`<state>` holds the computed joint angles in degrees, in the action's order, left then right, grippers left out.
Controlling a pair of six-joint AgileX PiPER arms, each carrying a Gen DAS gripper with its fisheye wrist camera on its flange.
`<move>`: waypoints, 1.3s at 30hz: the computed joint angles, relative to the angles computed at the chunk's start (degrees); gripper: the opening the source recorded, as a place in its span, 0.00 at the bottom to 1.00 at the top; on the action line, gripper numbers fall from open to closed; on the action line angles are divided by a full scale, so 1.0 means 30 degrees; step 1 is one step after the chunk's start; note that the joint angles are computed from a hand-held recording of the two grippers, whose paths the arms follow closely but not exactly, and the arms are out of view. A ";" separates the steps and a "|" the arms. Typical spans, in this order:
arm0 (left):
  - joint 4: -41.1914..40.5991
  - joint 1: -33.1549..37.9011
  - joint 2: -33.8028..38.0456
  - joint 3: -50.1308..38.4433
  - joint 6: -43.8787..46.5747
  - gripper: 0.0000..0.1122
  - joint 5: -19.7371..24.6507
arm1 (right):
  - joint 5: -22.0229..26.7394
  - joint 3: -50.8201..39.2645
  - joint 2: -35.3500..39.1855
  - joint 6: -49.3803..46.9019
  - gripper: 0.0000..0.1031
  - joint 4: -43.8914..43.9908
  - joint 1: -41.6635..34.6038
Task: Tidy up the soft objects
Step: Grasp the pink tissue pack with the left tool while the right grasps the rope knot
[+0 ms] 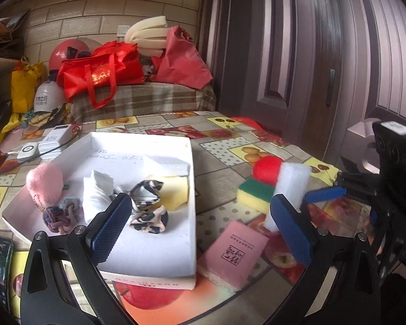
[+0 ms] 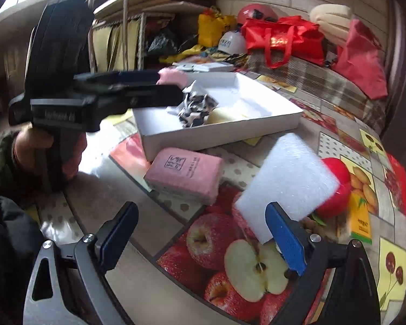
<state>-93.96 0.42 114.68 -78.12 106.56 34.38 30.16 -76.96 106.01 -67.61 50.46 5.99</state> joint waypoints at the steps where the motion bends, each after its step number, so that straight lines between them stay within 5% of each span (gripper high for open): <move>1: 0.1910 -0.0300 0.0056 -0.0393 -0.0987 0.91 0.0194 | 0.0593 0.0371 -0.0328 -0.0648 0.93 0.1910 -0.1015; 4: 0.7639 -0.2079 0.0415 -0.1511 -0.4139 0.91 -0.1175 | 0.1399 0.1251 -0.0657 -0.1321 0.93 0.4718 -0.3224; 8: 1.3585 -0.3673 0.1087 -0.2743 -0.8412 0.91 -0.1731 | 0.1208 0.1080 -0.0393 0.0976 0.93 0.3128 -0.4049; 10: 1.6424 -0.4077 0.1743 -0.3801 -1.1431 0.91 -0.0819 | 0.0885 0.0519 -0.0157 0.2688 0.93 0.1663 -0.3903; 15: 1.4158 -0.3851 0.1201 -0.3185 -1.0087 0.91 0.1849 | 0.1386 -0.1260 0.0934 0.5760 0.93 -0.2291 -0.2912; 19: 1.3802 -0.3938 -0.0300 -0.1157 -0.9084 0.91 -0.1380 | 0.1065 -0.3147 0.2304 0.8317 0.91 -0.6046 -0.1622; 22: 1.5541 -0.3363 0.0256 -0.2422 -1.1401 0.91 -0.0411 | 0.1750 -0.4372 0.3227 0.9467 0.91 -0.7688 -0.1173; 26: 1.9147 -0.4299 0.0897 -0.2863 -1.4200 0.89 -0.1158 | 0.2162 -0.5229 0.3840 1.0210 0.60 -0.8842 -0.0873; 28: 2.0325 -0.4667 0.1249 -0.2901 -1.5115 0.75 -0.1334 | 0.2113 -0.4641 0.3439 0.9236 0.48 -0.8204 -0.0983; 31: 1.9480 -0.4476 0.1188 -0.2850 -1.4496 0.48 -0.0993 | 0.1828 -0.3375 0.2558 0.8297 0.37 -0.7555 -0.1186; 35: 1.7485 -0.4301 0.0651 -0.1650 -1.2585 0.45 -0.2347 | -0.0990 -0.0530 0.0590 0.5381 0.34 -0.3909 -0.1742; 39: 0.9909 -0.3281 -0.1065 0.0768 -0.5598 0.45 -0.3430 | -0.3747 0.2341 -0.1603 -0.0390 0.34 0.3729 -0.2035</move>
<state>-64.23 -9.42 111.48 -75.81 89.77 24.09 18.92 -69.94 101.20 -68.78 61.64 -0.11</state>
